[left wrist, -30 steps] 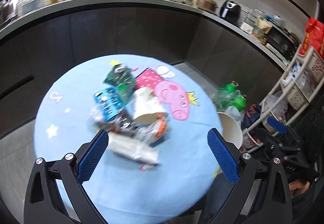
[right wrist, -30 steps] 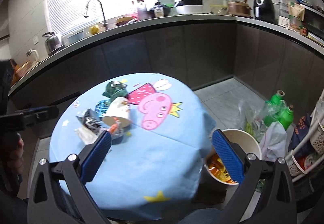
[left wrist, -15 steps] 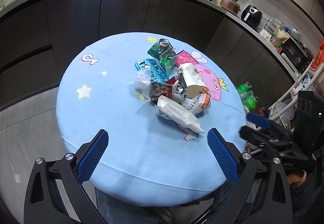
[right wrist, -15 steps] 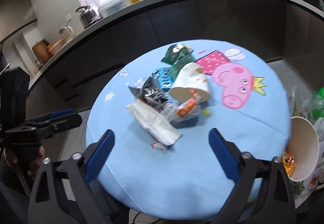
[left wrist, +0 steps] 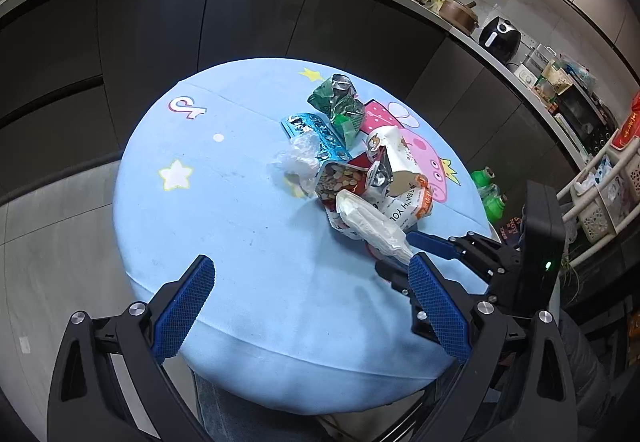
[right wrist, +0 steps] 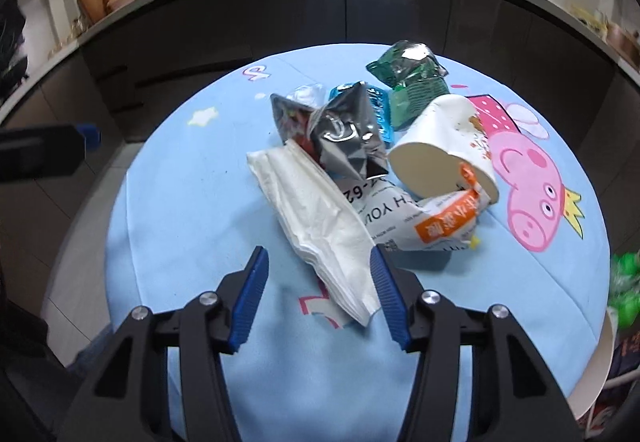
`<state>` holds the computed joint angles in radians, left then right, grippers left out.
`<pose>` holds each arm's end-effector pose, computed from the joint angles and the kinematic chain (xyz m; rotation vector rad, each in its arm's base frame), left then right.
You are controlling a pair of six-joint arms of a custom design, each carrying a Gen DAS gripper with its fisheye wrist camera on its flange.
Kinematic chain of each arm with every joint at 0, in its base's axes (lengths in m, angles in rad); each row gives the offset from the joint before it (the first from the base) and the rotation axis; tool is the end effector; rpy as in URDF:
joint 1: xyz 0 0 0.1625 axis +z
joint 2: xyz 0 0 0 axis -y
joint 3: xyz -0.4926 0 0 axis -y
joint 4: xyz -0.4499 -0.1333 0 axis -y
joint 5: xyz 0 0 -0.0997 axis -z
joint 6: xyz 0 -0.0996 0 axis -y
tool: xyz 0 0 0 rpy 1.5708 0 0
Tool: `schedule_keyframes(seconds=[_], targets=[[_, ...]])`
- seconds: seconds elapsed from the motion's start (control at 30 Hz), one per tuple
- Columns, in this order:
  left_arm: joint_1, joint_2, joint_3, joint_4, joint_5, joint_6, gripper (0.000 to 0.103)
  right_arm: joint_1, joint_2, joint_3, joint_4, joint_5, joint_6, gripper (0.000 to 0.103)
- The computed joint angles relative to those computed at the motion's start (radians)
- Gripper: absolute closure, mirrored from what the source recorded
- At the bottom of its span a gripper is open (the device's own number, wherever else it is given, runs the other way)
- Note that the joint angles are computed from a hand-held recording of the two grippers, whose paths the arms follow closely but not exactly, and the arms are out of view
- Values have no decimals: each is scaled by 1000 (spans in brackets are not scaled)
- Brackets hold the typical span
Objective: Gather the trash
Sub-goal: 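Grasp the white tissue pack with the right tool while the left tool grasps the red snack bag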
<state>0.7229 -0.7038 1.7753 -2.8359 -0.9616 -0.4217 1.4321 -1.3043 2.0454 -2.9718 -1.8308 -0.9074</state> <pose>-0.4024 -0.6088 0.0253 0.4859 2.6316 -0.7078 0.0238 -0.6085 0.3191 0.8444 -2.3900 0.5859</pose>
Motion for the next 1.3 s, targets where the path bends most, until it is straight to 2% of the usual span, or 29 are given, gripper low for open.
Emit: schedule_keyframes(seconds=[0.03, 0.1, 0.13, 0.4, 0.63, 0.73, 0.83, 0.97, 1.07, 1.2, 1.3], targets=[[3, 2, -3, 0, -4, 4, 10, 2, 8, 3, -19, -12, -15, 51], [7, 9, -14, 1, -12, 18, 11, 5, 22, 0, -33, -35, -32, 76], [8, 12, -19, 4, -14, 22, 13, 6, 24, -1, -36, -47, -36, 99], [46, 75, -118, 11, -84, 160, 28, -20, -101, 34, 57, 75, -13, 98], [70, 169, -271, 53, -145, 328, 43, -36, -163, 45, 15, 106, 33, 98], [76, 210, -335, 93, -164, 390, 43, -44, -175, 43, 9, 114, 61, 98], [73, 248, -388, 136, -118, 440, 42, -55, -179, 43, 0, 115, 92, 98], [81, 267, -425, 178, -107, 438, 42, -61, -178, 40, -5, 105, 126, 98], [80, 269, -438, 175, -84, 460, 35, -62, -179, 42, -10, 99, 136, 98], [99, 272, -472, 230, -164, 488, 32, -69, -185, 43, -5, 112, 155, 98], [102, 295, -497, 272, -134, 488, 29, -68, -189, 48, -6, 110, 158, 98]])
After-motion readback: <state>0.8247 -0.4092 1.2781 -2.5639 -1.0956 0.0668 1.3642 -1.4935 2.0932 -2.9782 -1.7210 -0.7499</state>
